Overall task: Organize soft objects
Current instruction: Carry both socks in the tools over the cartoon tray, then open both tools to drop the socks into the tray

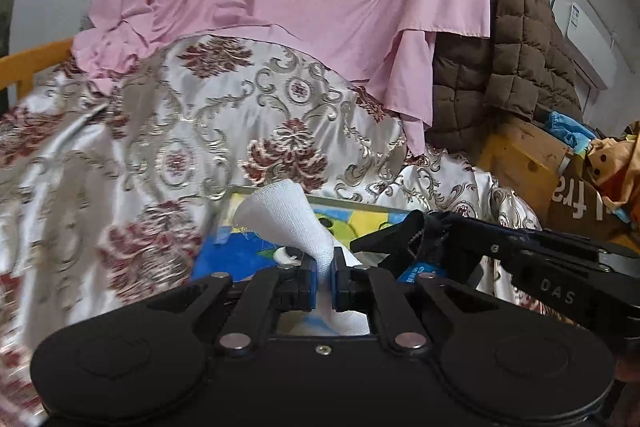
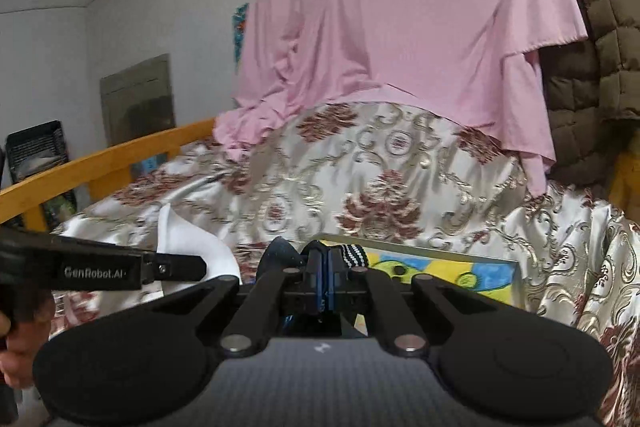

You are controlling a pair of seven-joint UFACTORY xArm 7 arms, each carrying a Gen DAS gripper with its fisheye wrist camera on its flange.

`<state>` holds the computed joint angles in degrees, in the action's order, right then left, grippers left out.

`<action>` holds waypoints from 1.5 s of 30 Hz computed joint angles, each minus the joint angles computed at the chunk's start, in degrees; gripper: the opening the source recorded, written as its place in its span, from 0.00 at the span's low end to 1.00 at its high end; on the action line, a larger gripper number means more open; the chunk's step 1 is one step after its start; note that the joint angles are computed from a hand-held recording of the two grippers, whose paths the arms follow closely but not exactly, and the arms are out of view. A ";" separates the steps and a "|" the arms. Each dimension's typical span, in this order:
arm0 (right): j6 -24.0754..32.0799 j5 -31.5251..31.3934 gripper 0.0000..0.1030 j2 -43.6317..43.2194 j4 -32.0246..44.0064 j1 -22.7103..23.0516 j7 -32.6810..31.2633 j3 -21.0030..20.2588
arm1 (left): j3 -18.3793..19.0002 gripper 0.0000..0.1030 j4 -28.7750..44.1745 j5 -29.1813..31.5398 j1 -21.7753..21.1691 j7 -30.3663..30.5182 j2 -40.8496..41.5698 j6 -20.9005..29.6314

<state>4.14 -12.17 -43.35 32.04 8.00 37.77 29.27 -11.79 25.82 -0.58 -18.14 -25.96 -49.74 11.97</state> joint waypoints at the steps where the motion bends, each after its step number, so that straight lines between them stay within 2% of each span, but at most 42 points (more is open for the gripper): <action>1: -0.22 -0.39 0.03 1.22 0.30 -1.22 -0.34 -0.13 | -0.90 0.06 0.87 0.24 0.81 -0.35 2.79 -1.98; 4: -0.47 -1.36 0.03 3.98 0.58 -3.95 -1.01 -0.18 | -4.53 0.06 3.94 1.14 3.85 -3.01 9.69 -5.04; 8: 0.13 -2.30 0.03 6.28 0.17 -5.95 -1.62 -0.93 | -11.18 0.06 8.50 5.87 9.27 -5.75 17.39 -6.89; 14: 1.61 -3.03 0.03 6.76 -2.06 -6.86 -1.61 -2.90 | -18.60 0.06 12.44 12.89 15.53 -11.43 24.78 -9.00; 22: 1.98 -3.22 0.03 7.29 -4.38 -6.74 -1.86 -4.80 | -21.43 0.06 13.59 19.15 17.21 -17.52 28.71 -8.86; 26: 2.33 -2.69 0.04 7.14 -5.70 -5.72 -1.95 -6.12 | -19.28 0.08 13.21 20.07 14.93 -19.43 29.66 -8.02; 28: 2.77 -2.16 0.06 6.93 -6.26 -4.72 -2.23 -7.14 | -19.06 0.11 13.26 20.94 14.76 -20.65 29.64 -7.15; 31: 3.44 -1.58 0.15 5.98 -7.06 -3.58 -2.52 -8.07 | -18.53 0.17 13.60 22.21 14.32 -22.56 29.31 -5.68; 33: 4.17 -1.19 0.23 5.14 -7.36 -2.81 -2.77 -8.57 | -17.63 0.17 13.47 22.64 13.44 -23.35 28.76 -5.28; 35: 4.57 -0.99 0.35 3.75 -7.75 -2.27 -2.91 -8.72 | -16.75 0.19 13.44 22.92 12.40 -23.46 28.10 -4.34; 38: 5.68 -0.30 0.48 1.51 -8.06 -0.97 -3.33 -9.47 | -15.51 0.25 12.82 22.90 10.83 -23.59 26.15 -2.87; 39: 6.08 -0.05 0.50 0.54 -8.22 -0.57 -3.39 -9.63 | -15.07 0.29 12.46 22.68 10.30 -23.58 25.11 -2.35; 41: 7.28 0.40 0.60 -1.70 -8.39 0.07 -3.44 -9.80 | -14.51 0.37 11.59 22.18 9.57 -23.66 22.98 -1.77; 45: 10.09 1.50 0.73 -6.79 -8.72 2.32 -4.24 -10.91 | -14.04 0.61 9.53 20.24 8.65 -24.61 17.00 -0.25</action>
<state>14.23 -10.66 -50.14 23.32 10.32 33.53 18.36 -25.83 35.35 19.66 -9.49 -50.57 -32.73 11.72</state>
